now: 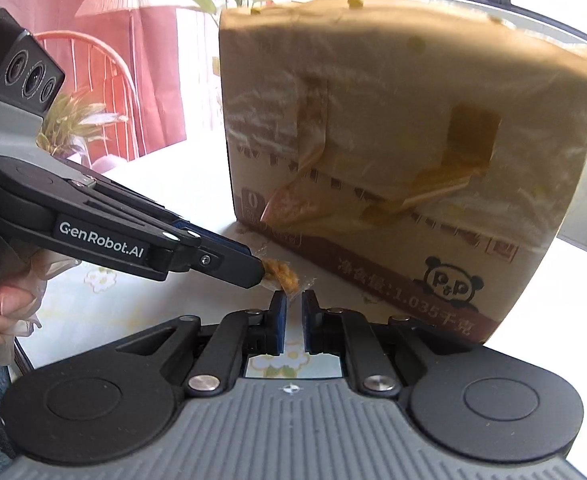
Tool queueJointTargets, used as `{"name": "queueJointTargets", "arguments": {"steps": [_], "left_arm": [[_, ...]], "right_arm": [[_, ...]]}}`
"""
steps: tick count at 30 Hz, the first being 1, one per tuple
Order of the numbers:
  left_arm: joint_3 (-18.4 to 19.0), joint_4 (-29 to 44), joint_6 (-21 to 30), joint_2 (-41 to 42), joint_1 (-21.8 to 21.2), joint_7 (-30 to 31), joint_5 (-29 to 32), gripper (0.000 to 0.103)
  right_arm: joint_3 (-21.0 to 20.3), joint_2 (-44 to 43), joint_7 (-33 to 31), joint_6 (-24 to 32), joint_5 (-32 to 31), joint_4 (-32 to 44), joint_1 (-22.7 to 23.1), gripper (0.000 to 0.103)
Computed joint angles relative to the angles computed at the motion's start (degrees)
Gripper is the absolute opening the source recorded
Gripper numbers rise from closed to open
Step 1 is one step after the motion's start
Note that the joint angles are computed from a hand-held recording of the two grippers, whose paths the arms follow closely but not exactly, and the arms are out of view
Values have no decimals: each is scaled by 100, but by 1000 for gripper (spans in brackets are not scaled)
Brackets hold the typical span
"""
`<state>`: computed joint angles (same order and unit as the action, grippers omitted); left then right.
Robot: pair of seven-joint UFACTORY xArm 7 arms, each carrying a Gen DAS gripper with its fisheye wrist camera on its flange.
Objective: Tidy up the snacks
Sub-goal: 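Carry the nut packet over the box and open the left gripper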
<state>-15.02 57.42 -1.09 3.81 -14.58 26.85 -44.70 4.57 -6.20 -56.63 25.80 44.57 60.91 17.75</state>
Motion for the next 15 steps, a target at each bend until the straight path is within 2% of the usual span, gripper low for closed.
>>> {"name": "queueJointTargets", "arguments": {"steps": [8, 11, 13, 15], "left_arm": [[-62, 590, -383, -123, -58, 184, 191, 13], [192, 816, -420, -58, -214, -425, 1068, 13], [507, 1061, -346, 48, -391, -1061, 1894, 14], [521, 1493, -103, 259, -296, -1267, 2186, 14]], "right_arm": [[-61, -153, -444, -447, 348, 539, 129, 9], [-91, -91, -544, -522, 356, 863, 158, 9], [-77, 26, -418, -511, 245, 1143, 124, 9], [-12, 222, -121, -509, -25, 1456, 55, 9]]}}
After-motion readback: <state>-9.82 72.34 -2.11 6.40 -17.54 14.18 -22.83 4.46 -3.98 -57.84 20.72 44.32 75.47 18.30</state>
